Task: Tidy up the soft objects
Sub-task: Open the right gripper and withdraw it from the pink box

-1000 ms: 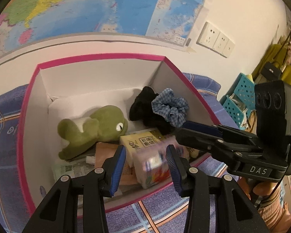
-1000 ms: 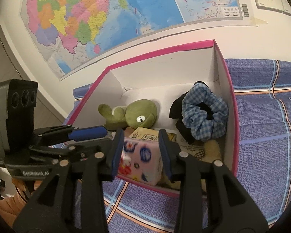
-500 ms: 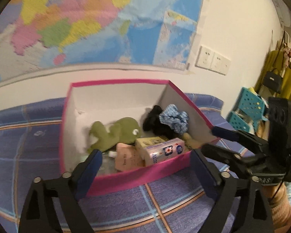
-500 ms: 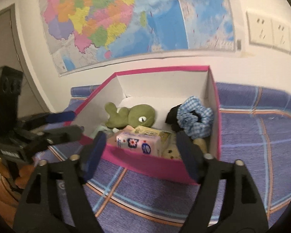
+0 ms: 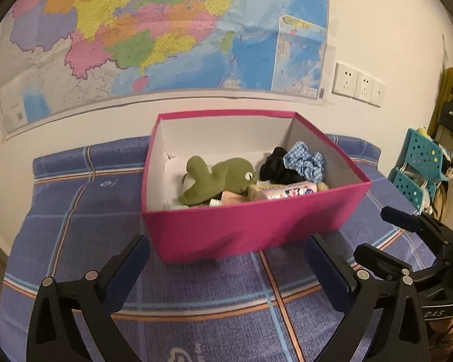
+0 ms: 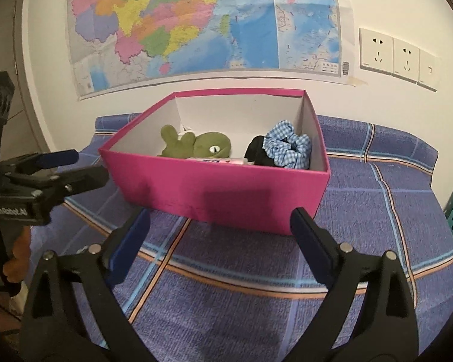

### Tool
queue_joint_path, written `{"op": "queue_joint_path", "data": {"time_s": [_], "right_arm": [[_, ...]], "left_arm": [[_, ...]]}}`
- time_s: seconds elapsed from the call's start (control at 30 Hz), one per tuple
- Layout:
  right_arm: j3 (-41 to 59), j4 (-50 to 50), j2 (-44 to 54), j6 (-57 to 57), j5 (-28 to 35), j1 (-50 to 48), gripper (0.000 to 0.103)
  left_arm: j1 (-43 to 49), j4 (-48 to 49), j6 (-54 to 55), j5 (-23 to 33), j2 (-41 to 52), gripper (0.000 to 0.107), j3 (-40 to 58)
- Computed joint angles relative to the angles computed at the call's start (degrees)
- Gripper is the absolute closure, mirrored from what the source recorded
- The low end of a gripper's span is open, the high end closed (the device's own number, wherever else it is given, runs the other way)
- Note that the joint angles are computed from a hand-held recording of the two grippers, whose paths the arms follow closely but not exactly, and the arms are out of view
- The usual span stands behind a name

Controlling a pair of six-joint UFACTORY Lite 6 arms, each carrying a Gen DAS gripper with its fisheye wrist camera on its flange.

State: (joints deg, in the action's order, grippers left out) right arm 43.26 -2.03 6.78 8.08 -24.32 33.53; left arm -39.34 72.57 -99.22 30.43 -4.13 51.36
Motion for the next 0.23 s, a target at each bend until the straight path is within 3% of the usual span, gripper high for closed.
{"op": "queue_joint_path", "data": {"time_s": [0.23], "right_arm": [[-2.15, 0.46, -0.95, 0.24, -0.56, 0.87, 0.009]], "left_arm": [[-1.3, -0.11, -2.09, 2.76, 0.81, 0.004, -0.09]]}}
